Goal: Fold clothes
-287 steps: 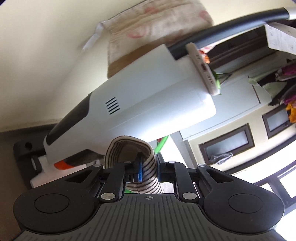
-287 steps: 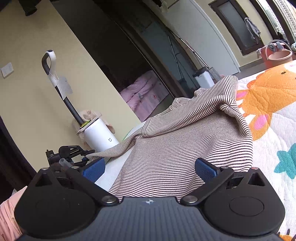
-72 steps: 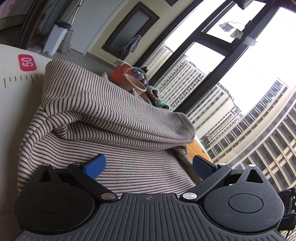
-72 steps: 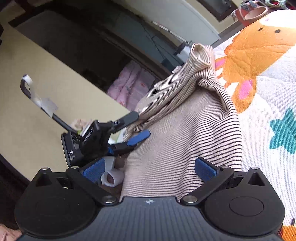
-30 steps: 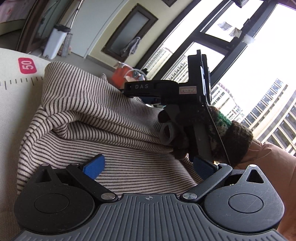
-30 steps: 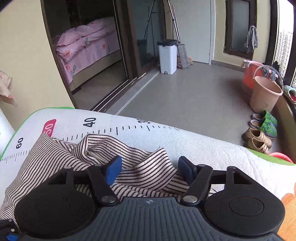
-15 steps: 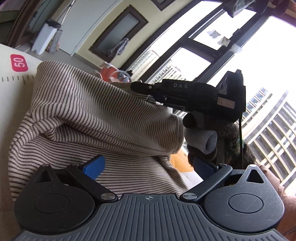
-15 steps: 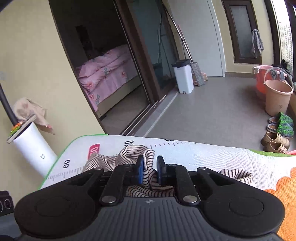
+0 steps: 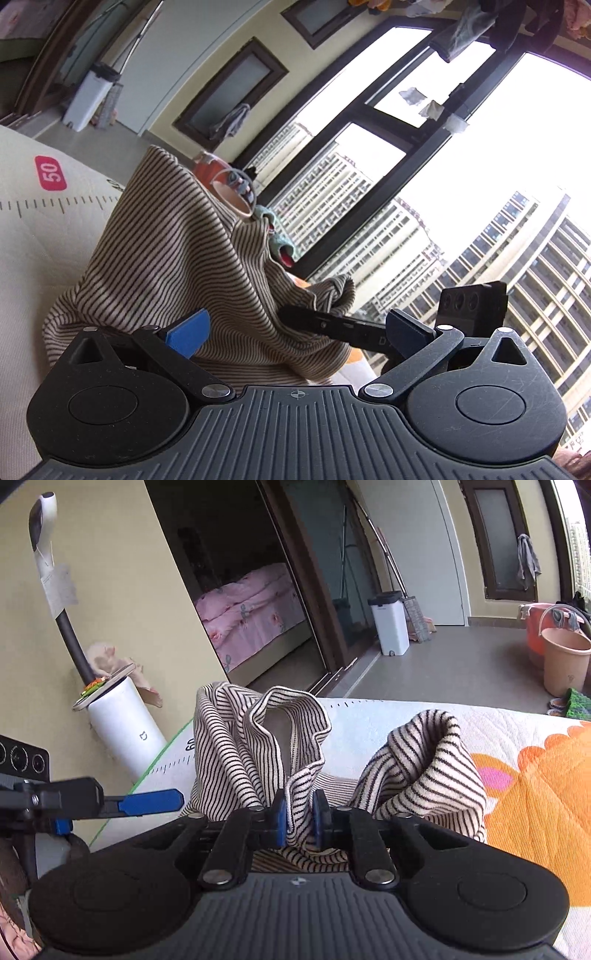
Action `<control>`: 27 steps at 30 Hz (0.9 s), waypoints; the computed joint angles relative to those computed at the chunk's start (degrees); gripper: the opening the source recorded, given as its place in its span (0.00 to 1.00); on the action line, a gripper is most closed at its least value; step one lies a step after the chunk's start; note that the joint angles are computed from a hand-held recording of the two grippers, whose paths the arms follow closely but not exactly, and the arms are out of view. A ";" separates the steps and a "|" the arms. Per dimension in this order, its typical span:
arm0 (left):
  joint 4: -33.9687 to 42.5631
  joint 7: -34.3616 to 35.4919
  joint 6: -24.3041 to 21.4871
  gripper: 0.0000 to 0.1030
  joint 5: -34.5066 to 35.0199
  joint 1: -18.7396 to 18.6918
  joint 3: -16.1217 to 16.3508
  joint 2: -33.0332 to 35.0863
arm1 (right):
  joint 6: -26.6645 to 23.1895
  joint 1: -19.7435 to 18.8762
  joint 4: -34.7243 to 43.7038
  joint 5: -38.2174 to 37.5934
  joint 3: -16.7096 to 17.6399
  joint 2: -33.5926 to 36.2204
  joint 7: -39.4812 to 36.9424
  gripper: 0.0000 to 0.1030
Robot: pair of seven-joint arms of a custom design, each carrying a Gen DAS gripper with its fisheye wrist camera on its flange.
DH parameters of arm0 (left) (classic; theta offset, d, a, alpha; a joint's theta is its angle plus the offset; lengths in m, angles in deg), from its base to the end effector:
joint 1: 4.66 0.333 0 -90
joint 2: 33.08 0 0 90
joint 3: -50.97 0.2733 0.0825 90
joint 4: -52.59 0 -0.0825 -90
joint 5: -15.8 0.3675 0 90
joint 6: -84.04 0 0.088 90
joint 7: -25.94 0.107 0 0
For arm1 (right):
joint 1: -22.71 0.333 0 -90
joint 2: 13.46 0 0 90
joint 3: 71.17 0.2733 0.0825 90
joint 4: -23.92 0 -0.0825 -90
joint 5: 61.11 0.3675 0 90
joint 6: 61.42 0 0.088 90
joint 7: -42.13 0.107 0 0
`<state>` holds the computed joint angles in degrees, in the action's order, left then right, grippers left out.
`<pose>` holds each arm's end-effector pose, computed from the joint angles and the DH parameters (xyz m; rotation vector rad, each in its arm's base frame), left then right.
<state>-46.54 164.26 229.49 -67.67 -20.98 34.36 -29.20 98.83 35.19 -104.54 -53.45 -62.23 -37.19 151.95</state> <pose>0.5224 -0.3185 0.5694 1.2472 -1.9203 1.7648 0.4462 0.1804 0.6120 -1.5191 1.6042 -0.4359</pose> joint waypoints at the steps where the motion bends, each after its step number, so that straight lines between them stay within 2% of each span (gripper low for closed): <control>1: -0.40 0.99 0.00 1.00 -0.99 0.07 -0.03 -0.83 | -0.37 -0.29 -0.72 -0.42 0.63 -0.65 0.83 0.13; 3: -0.77 2.54 0.09 1.00 -2.31 -0.16 0.12 -2.15 | -1.04 -0.68 -2.15 -1.39 1.86 -1.94 2.47 0.13; 6: 0.67 2.68 1.31 1.00 -0.05 -1.26 0.03 -2.71 | -1.48 -0.93 -4.00 -2.94 3.47 -3.57 4.72 0.13; 11: 5.73 3.27 4.10 1.00 1.65 -3.04 -0.98 -0.16 | -1.81 -2.04 -5.46 -7.15 6.50 -4.28 8.28 0.13; 15: 9.62 -4.81 6.22 1.00 9.04 -3.70 -2.26 4.71 | -1.41 -3.23 -5.32 -11.76 8.44 -3.73 10.82 0.14; 19: 8.20 -16.55 8.99 1.00 22.74 -3.52 -2.48 6.54 | 0.07 -1.09 -6.94 -11.15 6.26 -4.69 9.99 0.15; 21: 6.75 -18.20 7.97 1.00 23.43 -1.87 -3.19 6.13 | 0.76 -0.67 -8.31 -9.98 5.44 -5.91 9.84 0.14; 23: 4.87 -17.28 5.46 1.00 21.18 -0.05 -3.72 4.86 | 1.03 -1.66 -9.65 -9.77 5.82 -7.44 10.87 0.11; 27: -0.38 -15.13 0.24 1.00 17.87 1.22 -2.70 1.17 | 1.65 -3.79 -12.50 -9.26 6.43 -11.01 13.62 0.11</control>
<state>-46.92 149.13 229.73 -49.80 -19.76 31.66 -28.03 100.48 31.40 -117.04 -62.71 -55.80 -48.20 165.57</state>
